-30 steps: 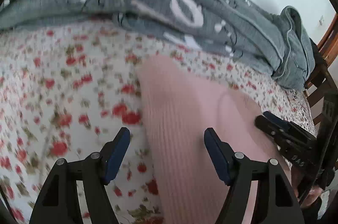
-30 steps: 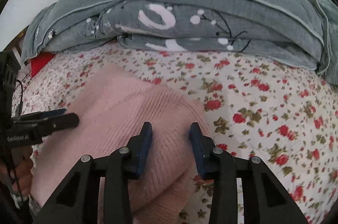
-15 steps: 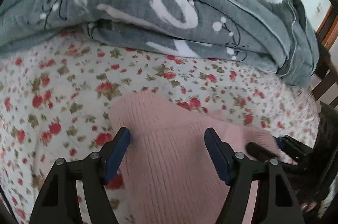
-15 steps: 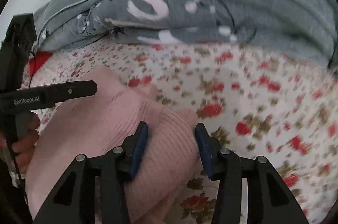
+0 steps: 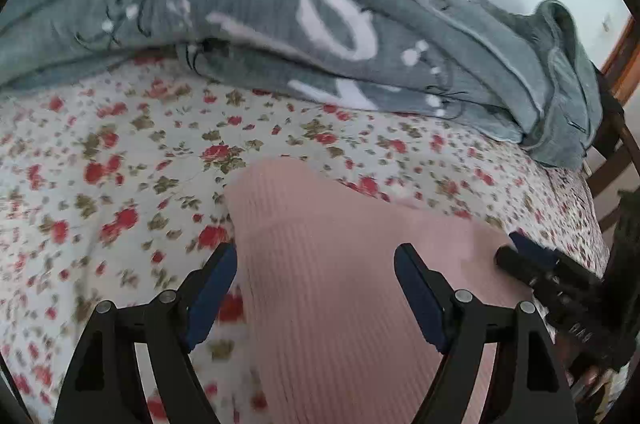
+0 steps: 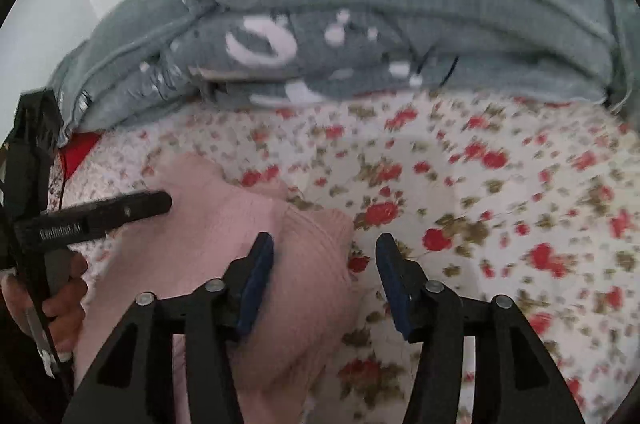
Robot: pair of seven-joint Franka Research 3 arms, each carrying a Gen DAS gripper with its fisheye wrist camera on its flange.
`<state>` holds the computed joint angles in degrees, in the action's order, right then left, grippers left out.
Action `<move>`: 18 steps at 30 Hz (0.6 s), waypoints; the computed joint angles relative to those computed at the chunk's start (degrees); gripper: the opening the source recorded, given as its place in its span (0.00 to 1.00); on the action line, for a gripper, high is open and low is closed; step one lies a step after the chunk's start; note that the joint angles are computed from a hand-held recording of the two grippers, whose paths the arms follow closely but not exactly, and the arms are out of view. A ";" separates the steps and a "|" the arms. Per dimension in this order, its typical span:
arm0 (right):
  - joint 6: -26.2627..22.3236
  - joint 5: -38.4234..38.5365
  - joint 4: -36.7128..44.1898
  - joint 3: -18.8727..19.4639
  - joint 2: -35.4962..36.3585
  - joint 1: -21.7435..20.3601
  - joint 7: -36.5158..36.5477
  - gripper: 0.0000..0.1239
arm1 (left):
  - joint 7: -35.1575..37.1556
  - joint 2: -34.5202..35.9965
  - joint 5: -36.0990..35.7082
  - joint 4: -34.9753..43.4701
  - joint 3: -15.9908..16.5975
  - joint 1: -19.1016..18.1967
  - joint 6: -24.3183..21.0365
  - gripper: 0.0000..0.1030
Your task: Fold small clothes
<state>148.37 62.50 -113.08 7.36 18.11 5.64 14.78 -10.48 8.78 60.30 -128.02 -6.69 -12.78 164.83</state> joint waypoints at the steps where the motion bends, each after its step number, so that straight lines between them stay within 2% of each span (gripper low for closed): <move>1: -0.53 1.51 -1.49 0.31 -1.76 -0.64 -1.67 0.42 | -0.06 -0.92 0.06 -0.48 -0.29 -0.41 -0.98 0.77; 6: -2.05 7.71 -10.68 -1.61 -11.62 -0.33 -9.90 0.42 | -1.25 -7.15 0.33 -4.18 -3.46 -1.70 -5.48 0.77; 12: -3.93 8.16 -18.23 -5.34 -17.68 1.72 -12.48 0.42 | -5.51 -11.79 0.38 -8.14 -7.71 -2.42 -8.79 0.78; 14: -3.41 9.03 -20.29 -6.01 -18.58 2.21 -14.26 0.42 | -6.80 -12.06 0.29 -9.06 -8.59 -2.74 -8.90 0.78; 18: -1.50 8.74 -22.91 -6.50 -17.83 3.08 -15.77 0.42 | -11.54 -10.69 3.22 -10.82 -9.51 -3.35 -5.85 0.78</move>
